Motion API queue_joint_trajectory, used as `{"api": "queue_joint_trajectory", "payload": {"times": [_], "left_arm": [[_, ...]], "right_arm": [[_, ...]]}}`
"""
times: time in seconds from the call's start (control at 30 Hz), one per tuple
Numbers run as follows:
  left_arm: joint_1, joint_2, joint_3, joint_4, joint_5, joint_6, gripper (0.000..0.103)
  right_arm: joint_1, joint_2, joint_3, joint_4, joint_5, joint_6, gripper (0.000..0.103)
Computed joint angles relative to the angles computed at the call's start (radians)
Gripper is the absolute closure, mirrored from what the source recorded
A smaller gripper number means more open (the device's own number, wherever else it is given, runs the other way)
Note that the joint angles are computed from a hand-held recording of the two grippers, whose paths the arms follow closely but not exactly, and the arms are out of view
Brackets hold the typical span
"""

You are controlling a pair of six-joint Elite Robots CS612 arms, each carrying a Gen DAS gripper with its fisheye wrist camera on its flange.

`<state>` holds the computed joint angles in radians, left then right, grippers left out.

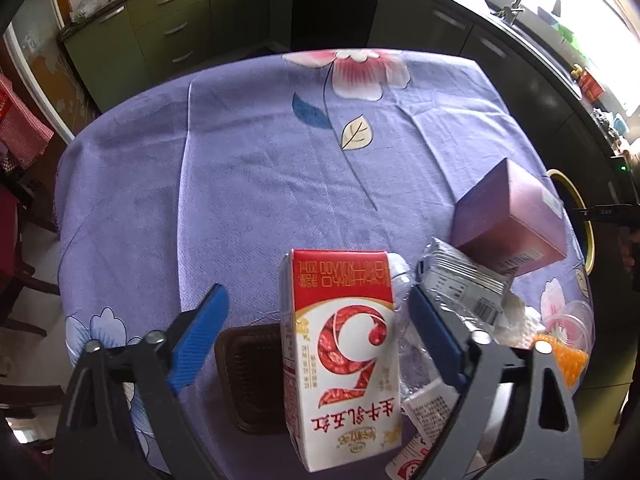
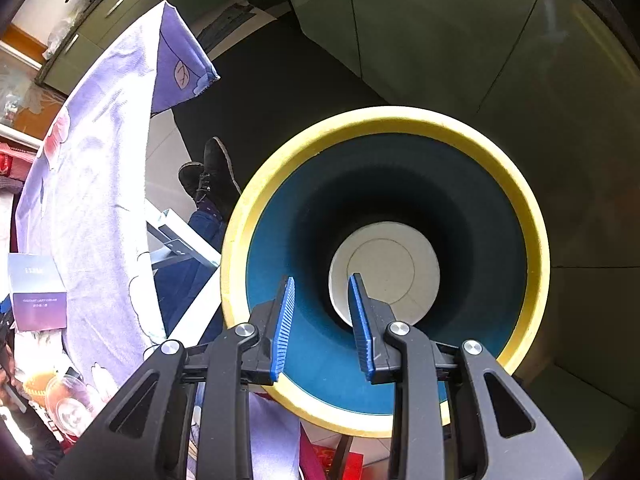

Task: Collect trash
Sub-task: 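Drop the noodle cup into the trash bin with the right gripper while the left gripper grasps the milk carton, then carry the red milk carton to the bin and release it with the left gripper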

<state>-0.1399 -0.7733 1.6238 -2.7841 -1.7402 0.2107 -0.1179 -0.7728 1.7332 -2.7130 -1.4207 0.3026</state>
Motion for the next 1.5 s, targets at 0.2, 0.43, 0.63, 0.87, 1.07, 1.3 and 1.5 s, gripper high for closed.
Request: {"api": "queue_joint_trajectory", "payload": {"times": [0.2,0.43,0.63,0.87,1.07,1.3,1.5], "left_arm": [[-0.006,0.014,-0.022,0.048,0.038,-0.005,0.030],[-0.015,0.018,-0.026,0.044,0.073,-0.003,0.037],[-0.003,0.009,-0.018,0.027,0.050,0.018,0.053],[0.021,0.002,-0.006,-0.023,0.005,0.020,0.053],[0.028,-0.009,0.010,-0.057,-0.024,0.027,0.053],[0.022,-0.032,0.043,-0.119,-0.028,0.046,0.053],[0.023,-0.057,0.070,-0.150,-0.049,0.051,0.053]], "right_arm": [[0.006,0.016,-0.018,0.017,-0.011,0.003,0.075],[0.016,0.034,-0.037,0.000,-0.011,-0.002,0.071],[0.016,0.040,-0.041,-0.028,-0.008,0.037,0.072],[0.017,0.027,-0.038,-0.032,-0.031,0.072,0.072],[0.026,0.022,-0.046,-0.036,-0.036,0.067,0.072],[0.027,0.019,-0.037,-0.052,-0.033,0.061,0.072],[0.025,0.020,-0.023,-0.088,-0.029,0.064,0.072]]}}
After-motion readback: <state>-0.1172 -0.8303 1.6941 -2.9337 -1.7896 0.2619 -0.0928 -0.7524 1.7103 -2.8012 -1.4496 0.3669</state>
